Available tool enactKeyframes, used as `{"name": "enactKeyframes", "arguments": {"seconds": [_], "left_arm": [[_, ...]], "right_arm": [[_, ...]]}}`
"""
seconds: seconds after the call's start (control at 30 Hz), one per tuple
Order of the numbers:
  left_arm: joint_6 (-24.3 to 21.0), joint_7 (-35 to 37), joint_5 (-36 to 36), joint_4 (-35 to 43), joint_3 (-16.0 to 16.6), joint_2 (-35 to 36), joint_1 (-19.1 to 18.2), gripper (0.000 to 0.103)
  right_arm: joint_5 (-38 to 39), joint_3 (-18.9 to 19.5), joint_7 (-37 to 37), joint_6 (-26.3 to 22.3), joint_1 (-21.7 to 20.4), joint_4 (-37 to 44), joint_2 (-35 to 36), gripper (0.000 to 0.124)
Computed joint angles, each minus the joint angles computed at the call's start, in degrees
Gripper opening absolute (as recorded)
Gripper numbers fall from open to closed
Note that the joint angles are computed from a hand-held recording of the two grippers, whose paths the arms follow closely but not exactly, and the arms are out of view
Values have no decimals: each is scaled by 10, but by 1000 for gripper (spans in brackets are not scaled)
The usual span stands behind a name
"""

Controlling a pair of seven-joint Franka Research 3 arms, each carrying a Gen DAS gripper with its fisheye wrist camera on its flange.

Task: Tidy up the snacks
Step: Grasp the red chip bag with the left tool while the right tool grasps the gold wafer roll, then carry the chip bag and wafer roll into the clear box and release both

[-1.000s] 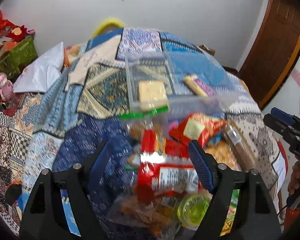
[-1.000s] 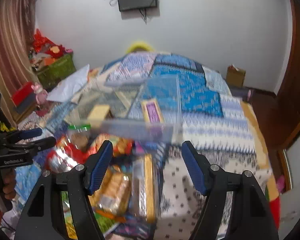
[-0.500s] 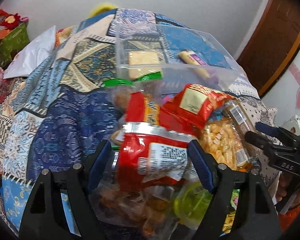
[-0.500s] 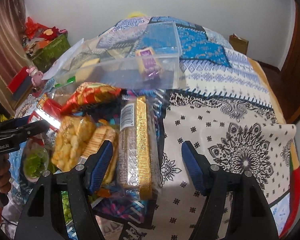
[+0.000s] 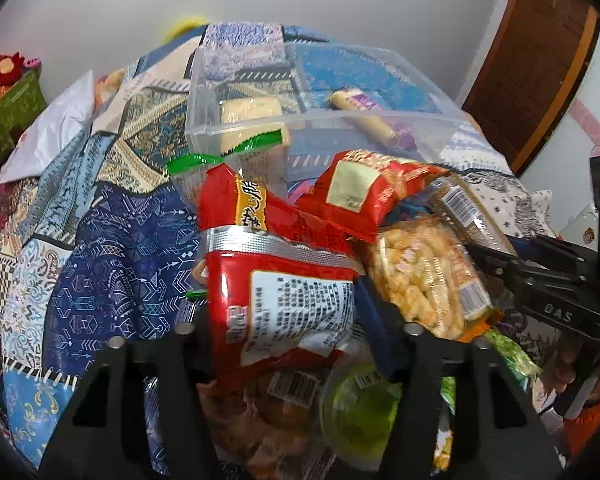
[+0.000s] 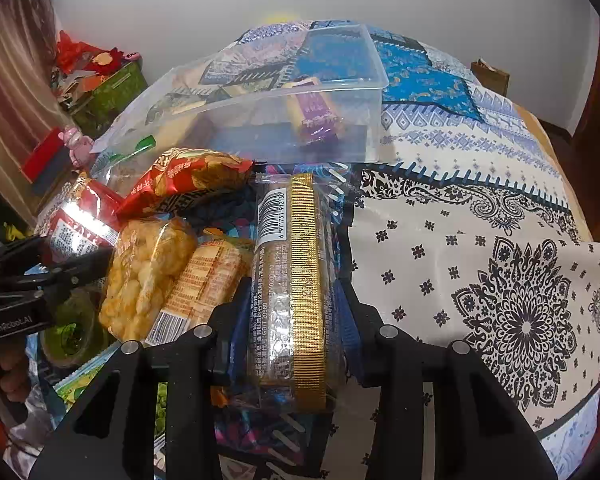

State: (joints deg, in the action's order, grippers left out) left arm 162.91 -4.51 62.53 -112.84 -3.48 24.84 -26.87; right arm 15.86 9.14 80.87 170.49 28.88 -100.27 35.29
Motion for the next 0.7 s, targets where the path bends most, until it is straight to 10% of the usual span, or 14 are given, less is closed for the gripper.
{"name": "enactKeyframes", "arguments": {"seconds": [0.7], "left_arm": [[-89, -145, 180, -39, -49, -99, 15, 31]], "right_arm": [[56, 65, -43, 96, -57, -65, -58, 36]]}}
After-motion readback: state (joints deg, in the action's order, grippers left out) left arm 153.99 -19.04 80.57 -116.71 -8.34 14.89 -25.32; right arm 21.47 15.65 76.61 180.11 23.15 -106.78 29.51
